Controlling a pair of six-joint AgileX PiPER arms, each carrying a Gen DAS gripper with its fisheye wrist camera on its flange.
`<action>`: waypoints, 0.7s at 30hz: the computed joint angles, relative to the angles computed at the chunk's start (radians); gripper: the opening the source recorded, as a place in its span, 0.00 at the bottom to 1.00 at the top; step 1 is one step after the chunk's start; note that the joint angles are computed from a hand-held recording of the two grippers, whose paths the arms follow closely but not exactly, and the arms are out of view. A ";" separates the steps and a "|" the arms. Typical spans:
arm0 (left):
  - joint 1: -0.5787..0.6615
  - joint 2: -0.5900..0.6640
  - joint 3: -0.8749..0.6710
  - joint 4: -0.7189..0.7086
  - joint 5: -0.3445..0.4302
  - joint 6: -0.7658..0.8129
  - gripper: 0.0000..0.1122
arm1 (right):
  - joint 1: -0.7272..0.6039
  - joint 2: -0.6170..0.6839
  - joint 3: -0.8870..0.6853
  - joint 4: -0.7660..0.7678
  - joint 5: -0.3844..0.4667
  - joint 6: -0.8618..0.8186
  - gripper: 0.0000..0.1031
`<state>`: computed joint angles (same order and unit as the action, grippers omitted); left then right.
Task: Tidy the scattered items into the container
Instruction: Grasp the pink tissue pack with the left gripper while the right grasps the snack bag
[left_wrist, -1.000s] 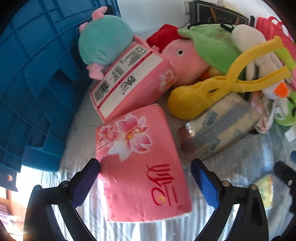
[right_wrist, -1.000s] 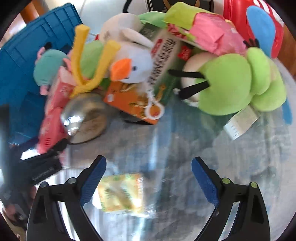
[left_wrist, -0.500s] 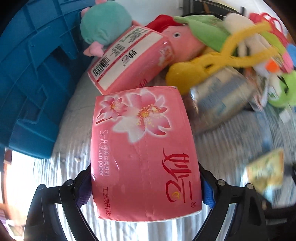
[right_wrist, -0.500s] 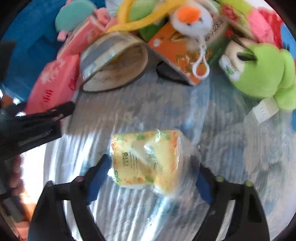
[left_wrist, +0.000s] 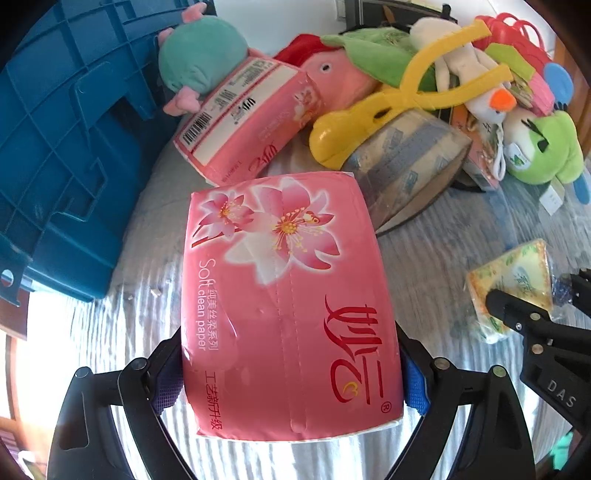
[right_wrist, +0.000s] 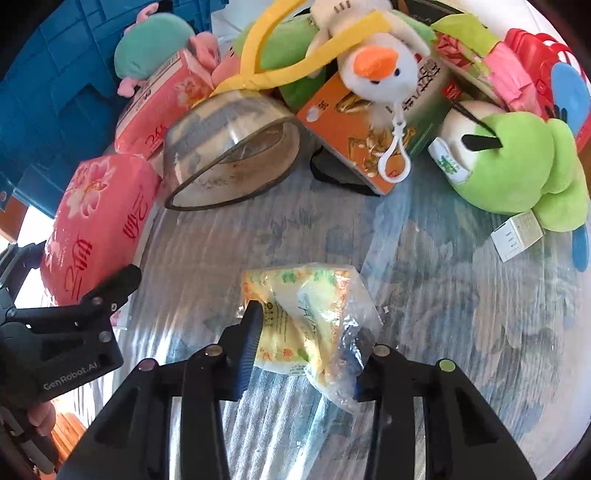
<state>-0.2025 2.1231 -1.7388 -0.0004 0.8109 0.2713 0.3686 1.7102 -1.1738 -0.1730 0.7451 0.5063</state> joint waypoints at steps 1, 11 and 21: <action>0.002 0.014 -0.020 -0.001 0.019 -0.003 0.83 | -0.008 -0.009 0.009 0.004 -0.008 -0.009 0.38; 0.006 0.012 -0.044 0.008 0.024 -0.022 0.82 | -0.083 -0.029 0.005 0.037 0.009 -0.153 0.33; 0.030 -0.026 -0.094 -0.003 0.032 -0.027 0.82 | -0.254 -0.119 -0.029 0.187 0.061 -0.397 0.18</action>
<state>-0.1728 2.0970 -1.8327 -0.0029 0.8431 0.2447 0.1142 1.5913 -1.2027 0.0141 0.8066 0.1097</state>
